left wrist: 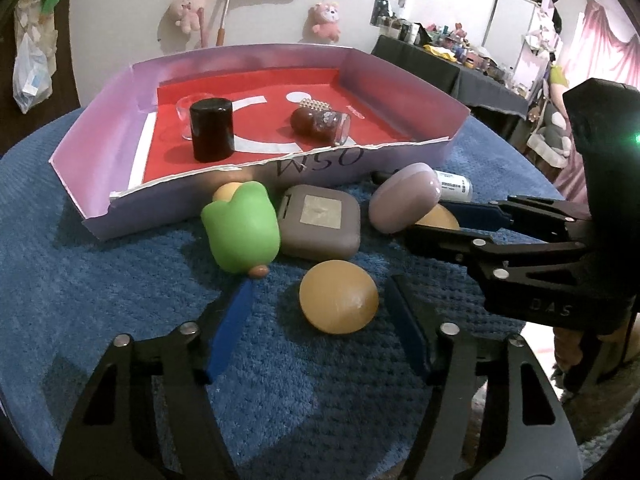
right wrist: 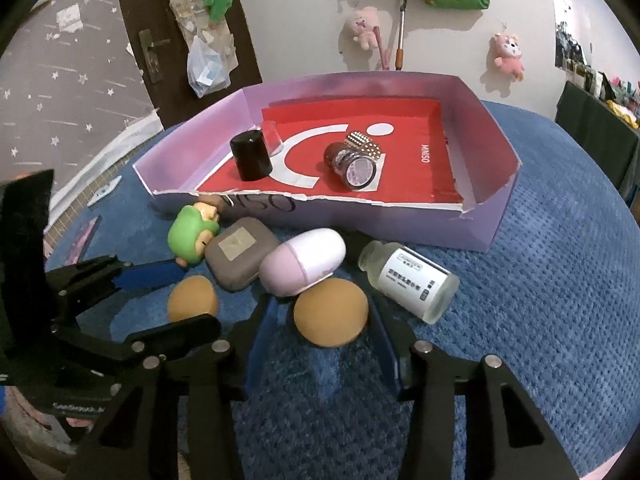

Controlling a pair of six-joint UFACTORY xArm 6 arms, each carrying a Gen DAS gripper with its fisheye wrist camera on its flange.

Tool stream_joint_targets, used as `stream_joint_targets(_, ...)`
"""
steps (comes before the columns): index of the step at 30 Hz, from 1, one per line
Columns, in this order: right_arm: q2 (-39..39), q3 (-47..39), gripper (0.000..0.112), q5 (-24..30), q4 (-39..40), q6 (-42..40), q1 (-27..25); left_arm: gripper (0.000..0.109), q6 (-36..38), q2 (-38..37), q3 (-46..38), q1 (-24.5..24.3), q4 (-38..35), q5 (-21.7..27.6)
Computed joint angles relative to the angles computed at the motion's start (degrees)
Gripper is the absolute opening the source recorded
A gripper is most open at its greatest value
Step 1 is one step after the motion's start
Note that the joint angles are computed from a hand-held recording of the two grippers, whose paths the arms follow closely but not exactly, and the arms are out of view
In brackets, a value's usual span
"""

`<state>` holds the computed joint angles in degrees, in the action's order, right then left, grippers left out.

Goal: Organize rigid objects
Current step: 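Grasp the tan round sponge with the left tool while the right tool grasps the orange sponge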

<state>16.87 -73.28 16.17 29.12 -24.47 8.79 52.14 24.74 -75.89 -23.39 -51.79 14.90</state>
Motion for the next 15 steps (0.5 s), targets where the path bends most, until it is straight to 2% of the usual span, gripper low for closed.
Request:
stream_joint_targets(2,0.17,0.53,0.040,-1.32,-5.58,4.16,0.02,0.056,0.12,-0.27,0.84,-0.44,0.48,-1.59)
stream_joint_targets(3,0.17,0.54,0.040,-1.41,-6.48,4.85,0.00,0.055,0.69,-0.31,0.87,-0.49,0.02,-1.63)
stream_joint_targets(6,0.01,0.69,0.040,-1.32,-5.87,4.48,-0.11,0.036,3.62,-0.62,0.53,-0.27,-3.15,0.29)
stream_joint_targets(15,-2.75,2.62,0.040,-0.93,-0.18,0.65,-0.44,0.036,5.92,-2.02,1.49,-0.68,-5.11,0.14)
